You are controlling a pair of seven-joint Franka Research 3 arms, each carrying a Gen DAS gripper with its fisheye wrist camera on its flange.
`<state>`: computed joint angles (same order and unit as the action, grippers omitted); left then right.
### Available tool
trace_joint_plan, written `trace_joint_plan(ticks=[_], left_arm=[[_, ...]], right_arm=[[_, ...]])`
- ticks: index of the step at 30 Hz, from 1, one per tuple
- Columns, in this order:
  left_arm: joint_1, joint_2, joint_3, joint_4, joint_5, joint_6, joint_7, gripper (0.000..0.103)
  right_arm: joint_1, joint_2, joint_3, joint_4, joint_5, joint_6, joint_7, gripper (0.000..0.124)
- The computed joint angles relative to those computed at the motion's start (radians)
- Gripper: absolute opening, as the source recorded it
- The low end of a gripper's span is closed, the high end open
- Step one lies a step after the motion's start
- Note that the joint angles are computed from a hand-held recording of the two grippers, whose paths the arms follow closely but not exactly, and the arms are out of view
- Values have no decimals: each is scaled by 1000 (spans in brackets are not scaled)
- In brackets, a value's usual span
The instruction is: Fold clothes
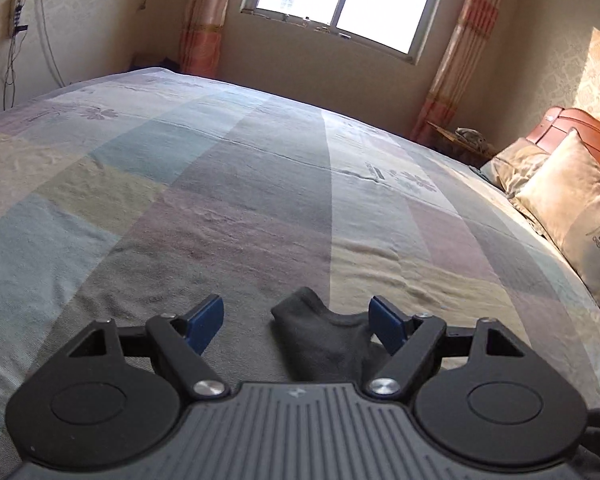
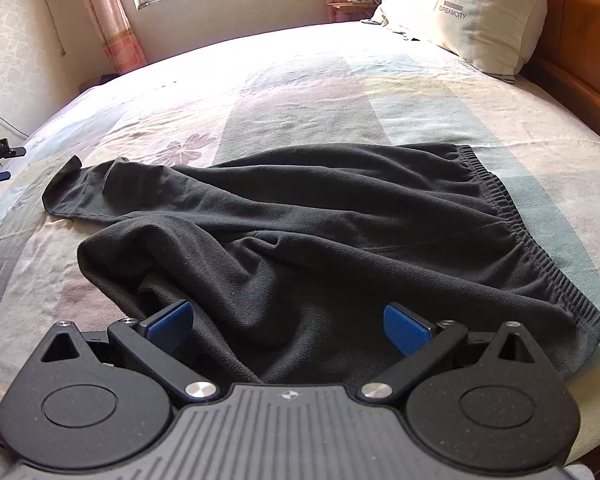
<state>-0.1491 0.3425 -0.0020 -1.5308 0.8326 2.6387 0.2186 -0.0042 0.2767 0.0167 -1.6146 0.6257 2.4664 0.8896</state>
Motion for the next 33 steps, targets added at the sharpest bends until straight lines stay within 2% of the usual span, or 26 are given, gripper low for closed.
trace_joint_plan(ticks=[4,7,8,11,14,16,18,20,23,29,33], left_arm=[[63,129,-125,130,-234,88,320,85],[75,260,-195,292,-377,12,513,86],[64,297,-193,346,-402,-34,541,86],[9,355,-126,445,-426,-179,534,86],[-43,285,-28,349,-371,-216,443,85],[-60,221,9,268,-317,-239,385,86],[-71,166,29,213,-257,-306,341,86],[-68,127,24,181,-216,-370,323,85],[-58,58,4,113,-164,-408,301,85],[-57,82,-70,156,-184,-376,388,86],[-87,163,-122,237,-260,-332,517,86]], right_arm=[[4,-16,-4,-19,-6,10,12,103],[16,-25,-11,-34,-39,21,36,103],[17,-28,-11,-37,-46,23,39,103],[20,-37,-14,-46,-60,35,46,103],[17,-41,-17,-51,-64,40,53,103],[13,-38,-17,-48,-60,36,56,103],[9,-31,-16,-43,-53,28,58,103],[7,-23,-14,-35,-48,16,63,103],[1,-21,-3,-33,-20,1,41,103],[1,-40,4,-54,28,-11,-17,103],[-1,-64,1,-79,60,-8,-52,103]])
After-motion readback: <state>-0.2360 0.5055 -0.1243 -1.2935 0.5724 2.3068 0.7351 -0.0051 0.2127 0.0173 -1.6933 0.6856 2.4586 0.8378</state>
